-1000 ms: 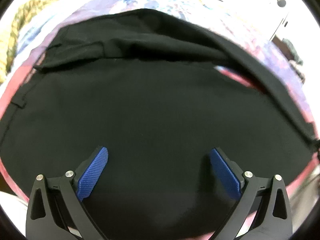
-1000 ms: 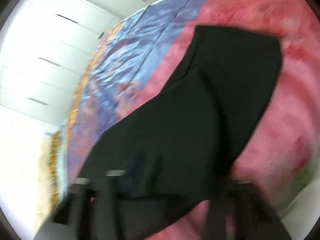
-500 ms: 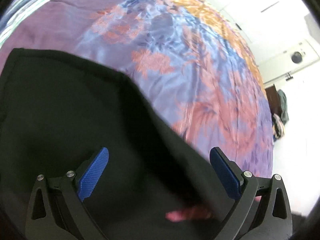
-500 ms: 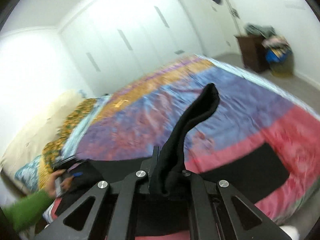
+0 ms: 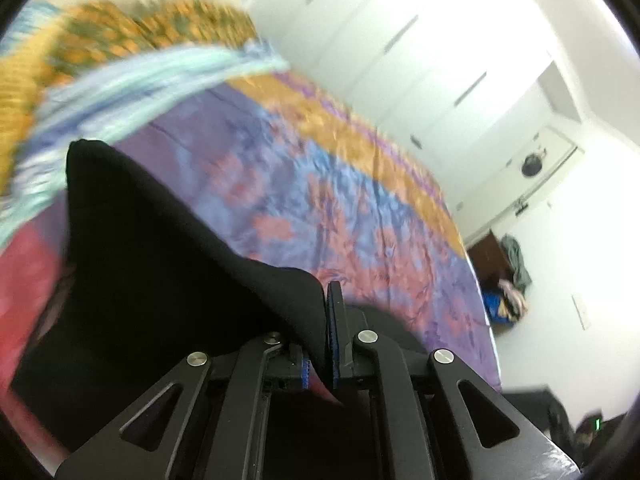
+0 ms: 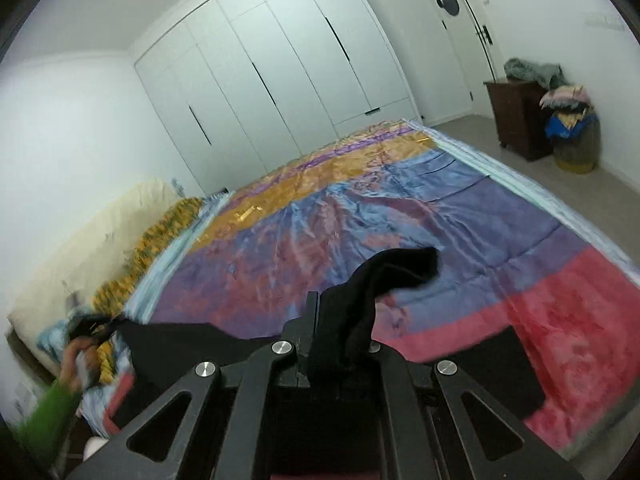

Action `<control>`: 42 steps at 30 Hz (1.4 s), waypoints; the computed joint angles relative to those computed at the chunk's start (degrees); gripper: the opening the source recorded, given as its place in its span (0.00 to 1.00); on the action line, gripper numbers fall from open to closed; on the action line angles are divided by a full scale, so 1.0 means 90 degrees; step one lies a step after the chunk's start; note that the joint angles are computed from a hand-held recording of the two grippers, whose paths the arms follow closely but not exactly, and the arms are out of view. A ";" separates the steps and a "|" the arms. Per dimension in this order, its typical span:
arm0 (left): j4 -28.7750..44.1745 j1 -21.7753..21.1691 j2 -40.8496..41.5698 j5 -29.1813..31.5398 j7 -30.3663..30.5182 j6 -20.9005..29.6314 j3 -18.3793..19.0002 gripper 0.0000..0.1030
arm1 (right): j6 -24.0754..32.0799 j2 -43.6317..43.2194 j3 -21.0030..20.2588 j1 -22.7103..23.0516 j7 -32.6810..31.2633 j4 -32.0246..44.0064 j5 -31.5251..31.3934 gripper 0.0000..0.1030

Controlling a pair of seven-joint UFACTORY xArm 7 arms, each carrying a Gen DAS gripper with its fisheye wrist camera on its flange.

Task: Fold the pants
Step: 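Grasp the trouser hem with the right tool while the left tool grasps the waistband, then release the trousers and lift both tools open above them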

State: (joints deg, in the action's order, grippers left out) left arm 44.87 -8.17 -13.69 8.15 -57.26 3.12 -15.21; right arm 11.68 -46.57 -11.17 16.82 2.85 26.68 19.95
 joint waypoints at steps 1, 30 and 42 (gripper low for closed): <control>-0.0586 0.0322 -0.0616 0.0192 -0.0569 0.0043 -0.0457 0.07 | -0.0068 0.0213 -0.0211 0.0174 -0.0035 0.0085 0.0111 0.05; -0.1172 0.2097 -0.0017 0.1459 -0.2173 -0.0260 -0.3307 0.10 | 0.0853 0.1455 -0.0169 -0.1539 -0.1388 0.0142 0.0548 0.05; -0.1105 0.0618 0.1267 0.1234 -0.2116 -0.0274 -0.2012 0.10 | 0.1838 0.2445 0.0112 -0.2443 -0.0831 0.0152 -0.0134 0.10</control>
